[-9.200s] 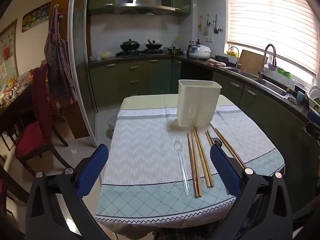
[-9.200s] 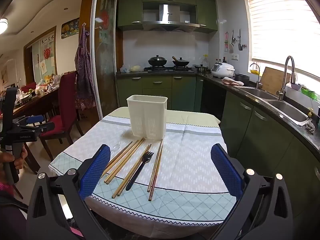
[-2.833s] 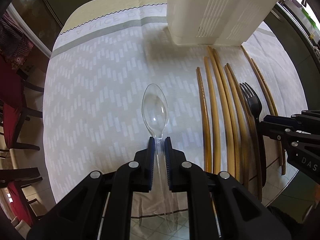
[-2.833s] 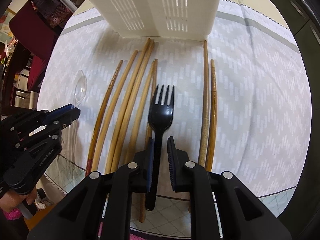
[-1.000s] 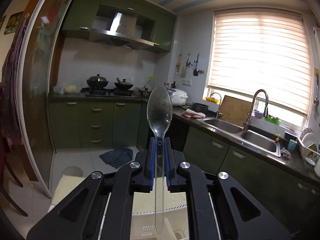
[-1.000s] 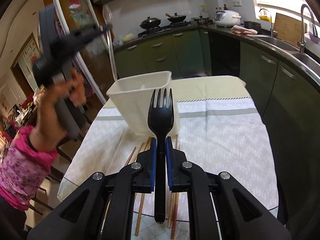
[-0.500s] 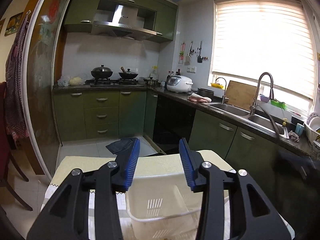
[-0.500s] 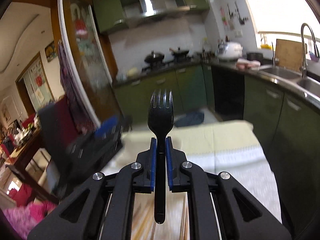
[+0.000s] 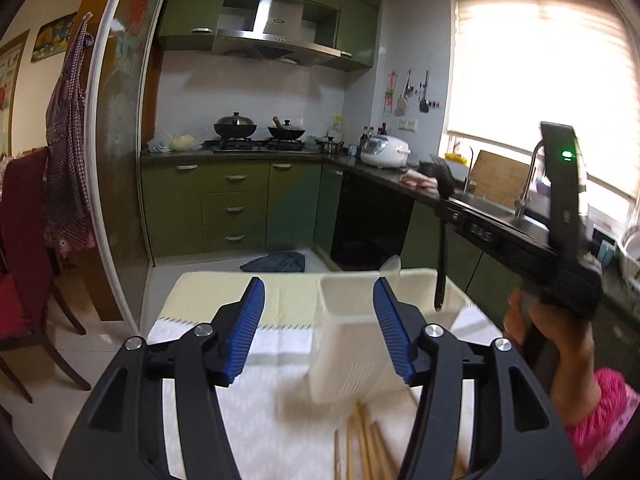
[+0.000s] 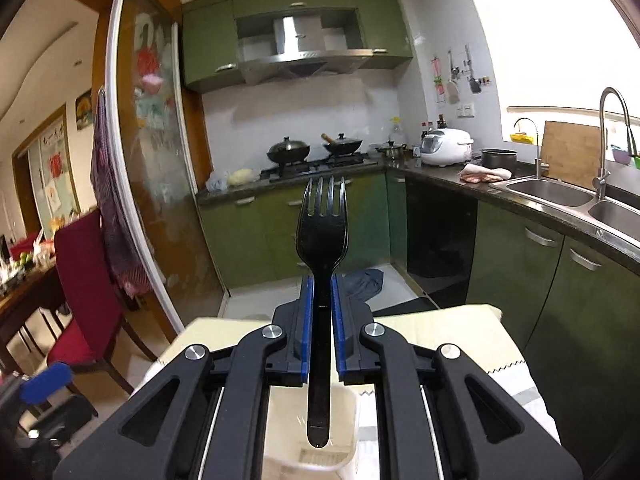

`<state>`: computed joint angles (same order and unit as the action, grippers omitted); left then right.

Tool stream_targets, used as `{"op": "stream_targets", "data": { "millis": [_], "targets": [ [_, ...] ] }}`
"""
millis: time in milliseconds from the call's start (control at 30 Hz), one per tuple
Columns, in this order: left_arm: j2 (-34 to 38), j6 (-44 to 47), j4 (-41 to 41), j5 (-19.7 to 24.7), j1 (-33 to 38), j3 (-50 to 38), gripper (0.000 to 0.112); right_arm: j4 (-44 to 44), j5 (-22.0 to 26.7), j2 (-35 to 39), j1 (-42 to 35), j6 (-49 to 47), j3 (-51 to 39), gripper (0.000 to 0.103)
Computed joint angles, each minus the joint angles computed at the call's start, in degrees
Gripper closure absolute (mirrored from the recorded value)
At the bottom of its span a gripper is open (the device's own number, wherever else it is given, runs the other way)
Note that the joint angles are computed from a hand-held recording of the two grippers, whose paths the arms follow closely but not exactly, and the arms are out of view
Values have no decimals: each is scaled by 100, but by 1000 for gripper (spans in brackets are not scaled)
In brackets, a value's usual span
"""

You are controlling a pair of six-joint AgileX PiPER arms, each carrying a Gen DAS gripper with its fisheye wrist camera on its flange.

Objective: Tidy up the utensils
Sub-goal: 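Lower the black fork into the white holder and open the right tool, then grasp a wooden chopstick with the left tool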

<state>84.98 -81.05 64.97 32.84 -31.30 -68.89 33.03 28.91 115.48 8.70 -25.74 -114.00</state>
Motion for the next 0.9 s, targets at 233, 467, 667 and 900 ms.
{"op": "stream_targets", "data": {
  "millis": [233,467,667,900],
  "targets": [
    [-235,803,-850,113,-2,384,54,1156,-831,-628,110,-1601,1652,84],
    [-14,2315,-2440,400,157,210,53,2300,-956,-1290,-12,-2803,2878,69],
    [566,4073,-4447,1053,459,-210,50,1614,-82,-2532,-600,-2350,4121,47],
    [945,4908,-5891,1036,713,103,64,1266,747,-3235,-1571,-2642,5504,69]
  ]
}}
